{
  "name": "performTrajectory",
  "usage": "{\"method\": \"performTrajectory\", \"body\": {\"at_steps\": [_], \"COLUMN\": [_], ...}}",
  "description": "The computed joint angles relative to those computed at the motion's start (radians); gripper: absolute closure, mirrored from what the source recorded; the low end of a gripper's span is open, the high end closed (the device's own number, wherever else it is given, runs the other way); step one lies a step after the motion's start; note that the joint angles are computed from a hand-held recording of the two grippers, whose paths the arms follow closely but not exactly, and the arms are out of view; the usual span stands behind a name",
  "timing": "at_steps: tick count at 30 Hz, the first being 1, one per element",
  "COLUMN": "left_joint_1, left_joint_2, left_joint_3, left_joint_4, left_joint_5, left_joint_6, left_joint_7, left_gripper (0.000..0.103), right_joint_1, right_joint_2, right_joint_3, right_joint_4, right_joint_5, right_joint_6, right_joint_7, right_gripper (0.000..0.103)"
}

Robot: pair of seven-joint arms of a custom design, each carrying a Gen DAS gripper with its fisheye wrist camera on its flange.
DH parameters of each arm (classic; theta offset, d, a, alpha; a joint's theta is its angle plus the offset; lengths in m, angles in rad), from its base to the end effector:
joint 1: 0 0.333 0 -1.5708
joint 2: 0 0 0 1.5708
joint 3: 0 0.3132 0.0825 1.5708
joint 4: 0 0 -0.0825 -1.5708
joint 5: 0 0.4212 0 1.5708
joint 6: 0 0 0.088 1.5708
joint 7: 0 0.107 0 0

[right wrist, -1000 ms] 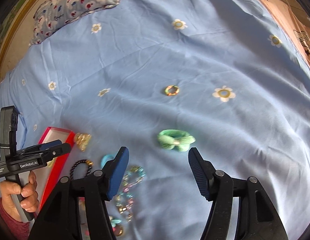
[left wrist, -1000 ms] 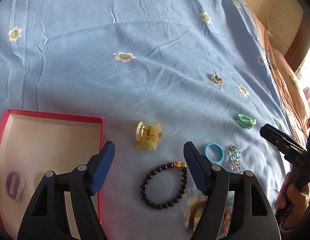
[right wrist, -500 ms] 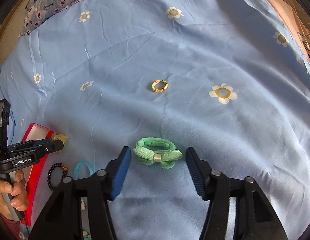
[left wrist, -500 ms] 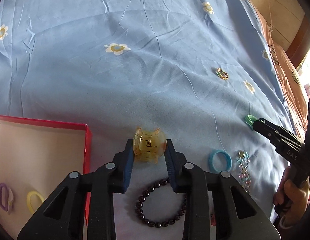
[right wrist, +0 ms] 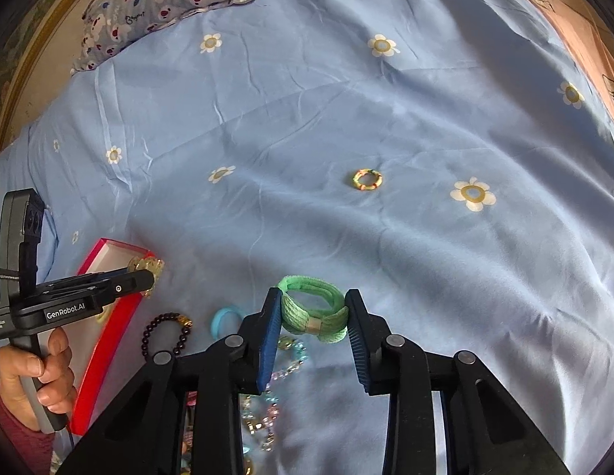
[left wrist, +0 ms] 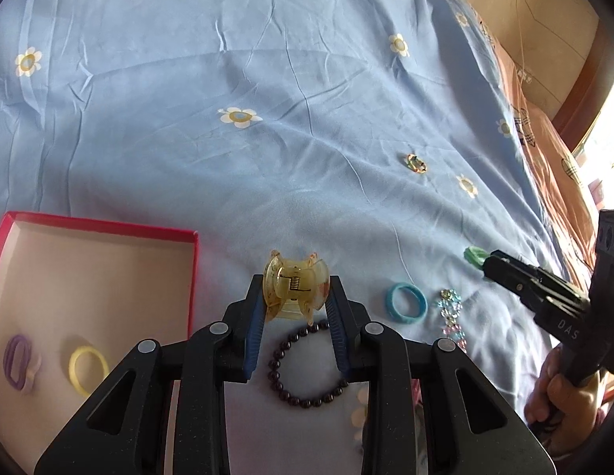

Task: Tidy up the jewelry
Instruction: 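Carry the claw clip and green bow tie into the box and release both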

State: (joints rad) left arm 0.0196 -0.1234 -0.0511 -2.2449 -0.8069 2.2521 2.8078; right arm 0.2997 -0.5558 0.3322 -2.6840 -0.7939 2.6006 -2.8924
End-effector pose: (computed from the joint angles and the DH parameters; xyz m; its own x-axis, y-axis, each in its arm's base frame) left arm 0.5502 -0.0376 0.4163 -0.7370 -0.6352 0.2309 -0.6326 0.5281 -0.5666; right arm 0.3442 0.2627 0.4149 -0.4331 -0.8563 -0.2813 -0.5622 0.5006 -0.6583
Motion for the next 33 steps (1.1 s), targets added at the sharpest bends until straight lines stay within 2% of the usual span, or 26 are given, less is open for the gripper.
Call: {"method": "performTrajectory", "body": {"at_steps": [14,33], "left_joint_1": [0.074,0.195], "left_joint_2": [-0.062,-0.009], "left_joint_3": [0.073,0.119], "left_joint_4": [-0.028,0.027], "left_joint_5": [-0.014,-0.019], "left_joint_6": [-0.074,-0.105], "left_joint_7": [0.044,0.046], "left_gripper": [0.075,0.075], "right_joint_1": [0.029,0.152], "right_joint_2": [0.150,0.402], "right_joint_3": [0.039,-0.040], "right_joint_4": [0.145,0.381], "right_joint_5": [-0.101,-0.229], "right_joint_6": [0.044,0.068], "right_joint_7": [0.075,0.071], "right_gripper": [0.071,0.071]}}
